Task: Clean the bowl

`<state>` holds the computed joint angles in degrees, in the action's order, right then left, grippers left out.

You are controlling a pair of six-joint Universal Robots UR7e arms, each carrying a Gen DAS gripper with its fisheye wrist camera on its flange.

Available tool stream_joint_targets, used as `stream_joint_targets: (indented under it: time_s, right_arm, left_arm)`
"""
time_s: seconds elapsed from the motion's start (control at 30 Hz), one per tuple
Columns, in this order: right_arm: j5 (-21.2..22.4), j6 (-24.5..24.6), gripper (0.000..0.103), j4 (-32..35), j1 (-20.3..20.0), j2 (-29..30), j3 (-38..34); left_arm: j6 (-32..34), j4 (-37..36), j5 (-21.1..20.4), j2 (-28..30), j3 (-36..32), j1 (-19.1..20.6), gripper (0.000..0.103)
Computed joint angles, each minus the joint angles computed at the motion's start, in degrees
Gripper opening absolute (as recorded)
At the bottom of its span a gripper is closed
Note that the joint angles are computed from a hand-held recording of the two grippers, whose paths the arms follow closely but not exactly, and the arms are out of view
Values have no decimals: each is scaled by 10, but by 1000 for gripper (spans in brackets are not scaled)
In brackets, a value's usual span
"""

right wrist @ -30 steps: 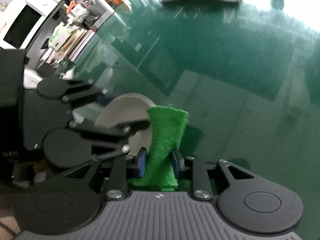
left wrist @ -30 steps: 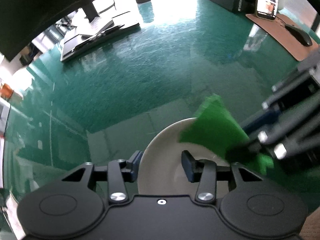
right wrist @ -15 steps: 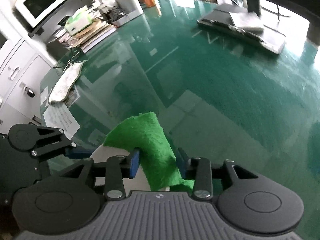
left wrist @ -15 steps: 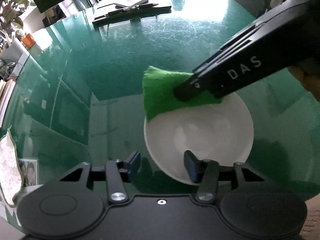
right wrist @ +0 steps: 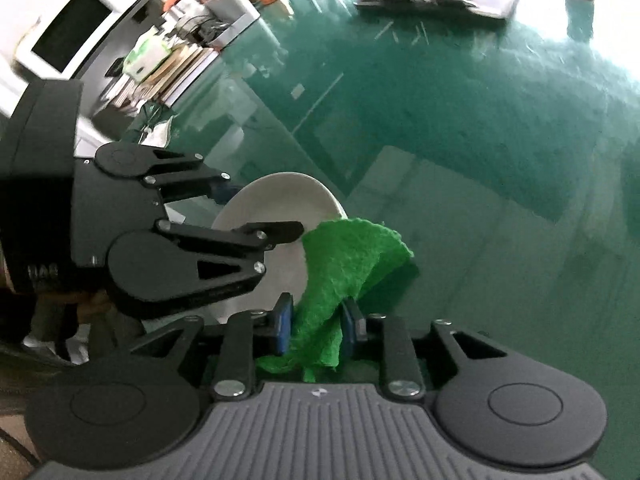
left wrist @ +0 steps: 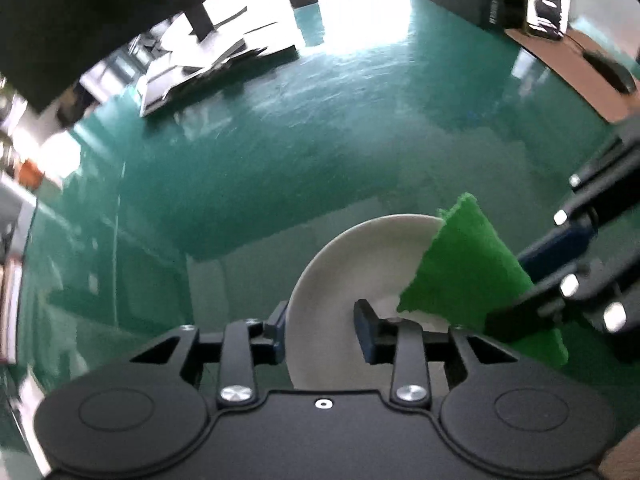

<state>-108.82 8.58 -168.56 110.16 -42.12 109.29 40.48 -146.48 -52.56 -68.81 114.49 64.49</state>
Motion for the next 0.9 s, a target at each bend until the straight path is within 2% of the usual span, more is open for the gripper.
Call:
stream_joint_targets:
  time_s: [0.23,0.33,0.47,0.57,0.67,0.77,0.8,0.9]
  right_arm:
    - [-38,-54,23,21,-4,52,-85]
    - [-36,-59,23,17,-7,62,-97]
    - [-41,-45,23,-5,-1,59,-86]
    - [-54,-14,23,-71,3,32,-41]
    - [-97,19,23,-113,9,16,-10]
    - [-121,49,25,-124,5,8,11]
    - [-144,75,28,-117,5,12,14]
    - [-180,110,74,-86,10,21,11]
  left_arm:
    - [6,-11,-1,-5,11,0,34]
    - [-6,-16,2,2,7,0,34]
    - [-24,-13,8,1,6,0,35]
    - [-55,-13,32,5,-5,4,36]
    - [-71,-23,52,7,-10,9,37]
    - [-94,-22,70,11,-20,15,38]
    - [-110,-11,76,11,-26,16,38]
    - [-143,-11,95,4,-26,11,53]
